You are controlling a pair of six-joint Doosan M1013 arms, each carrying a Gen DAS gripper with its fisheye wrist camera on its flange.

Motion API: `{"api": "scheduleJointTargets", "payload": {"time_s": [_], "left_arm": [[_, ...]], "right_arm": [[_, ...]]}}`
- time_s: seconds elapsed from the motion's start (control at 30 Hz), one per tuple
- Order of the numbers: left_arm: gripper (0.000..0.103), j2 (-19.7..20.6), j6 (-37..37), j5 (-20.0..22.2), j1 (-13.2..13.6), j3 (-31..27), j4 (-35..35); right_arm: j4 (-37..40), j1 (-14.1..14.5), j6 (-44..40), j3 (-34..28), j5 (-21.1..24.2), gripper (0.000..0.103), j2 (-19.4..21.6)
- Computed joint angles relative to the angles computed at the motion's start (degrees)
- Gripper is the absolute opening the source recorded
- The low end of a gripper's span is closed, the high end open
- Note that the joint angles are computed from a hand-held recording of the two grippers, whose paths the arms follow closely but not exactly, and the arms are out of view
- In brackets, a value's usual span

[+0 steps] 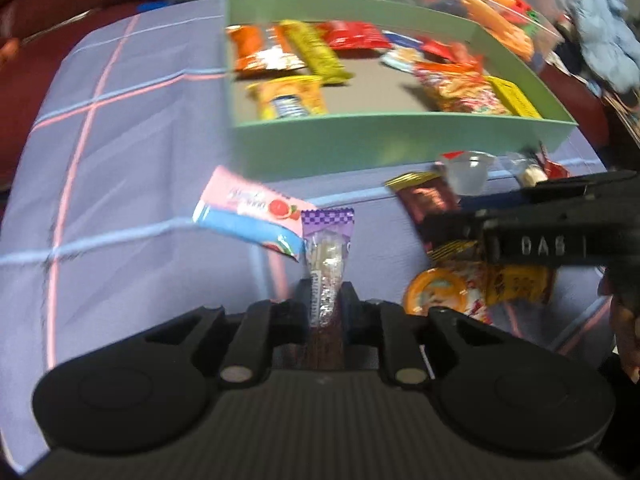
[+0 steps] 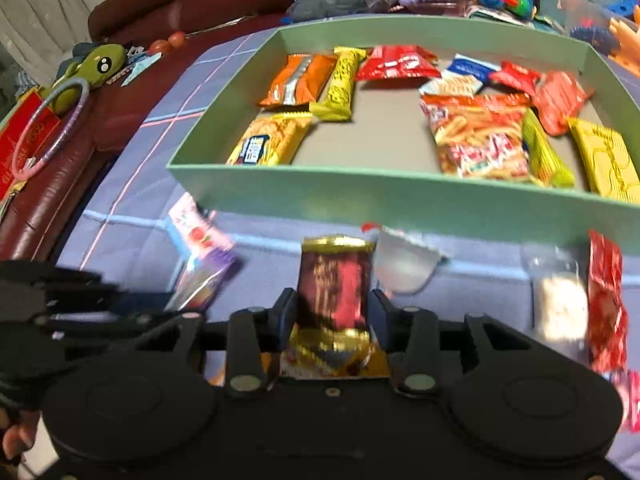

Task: Organize snacks
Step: 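Carry both snacks into the tray and open both grippers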

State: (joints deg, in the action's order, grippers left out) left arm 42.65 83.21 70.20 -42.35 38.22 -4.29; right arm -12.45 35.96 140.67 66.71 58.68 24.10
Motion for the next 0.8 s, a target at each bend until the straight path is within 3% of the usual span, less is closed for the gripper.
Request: {"api": "scheduleJointTargets", "payload": {"time_s": [0.13, 0.27, 0.3, 0.37, 0.47, 0.8], "left_arm": [[0.020, -0.1, -0.8, -0.3, 0.4, 0.3, -0.1], [0.034, -0.2, 0.8, -1.8, -0.4, 0.8, 1.2], [0.033, -0.6, 1.1, -2.7, -0.8, 1.6, 2.6], [0.014, -1.2, 0.4, -4.1, -1.5, 2.8, 6.0], [0.013, -1.6, -1.9, -4.5, -1.1, 3.2, 4.8], [0.013, -3.6, -5.8, -6.4, 0.1, 3.1, -0.5]], "right_arm": [[-2.1, 0.7, -0.6, -2.0, 1.4, 0.051, 1.5], [-8.7, 2.8, -2.7, -3.9, 4.7, 0.048, 3.3], [-10.0, 3.1, -2.8, -3.8, 4.9, 0.041, 3.3], [-9.3, 3.0, -2.7, -3.6, 4.5, 0.036, 3.0], [-7.2, 2.4, -1.6, -2.7, 4.0, 0.036, 1.9], [-4.7, 1.1, 4.1, 1.7, -4.4, 0.036, -3.1]]}}
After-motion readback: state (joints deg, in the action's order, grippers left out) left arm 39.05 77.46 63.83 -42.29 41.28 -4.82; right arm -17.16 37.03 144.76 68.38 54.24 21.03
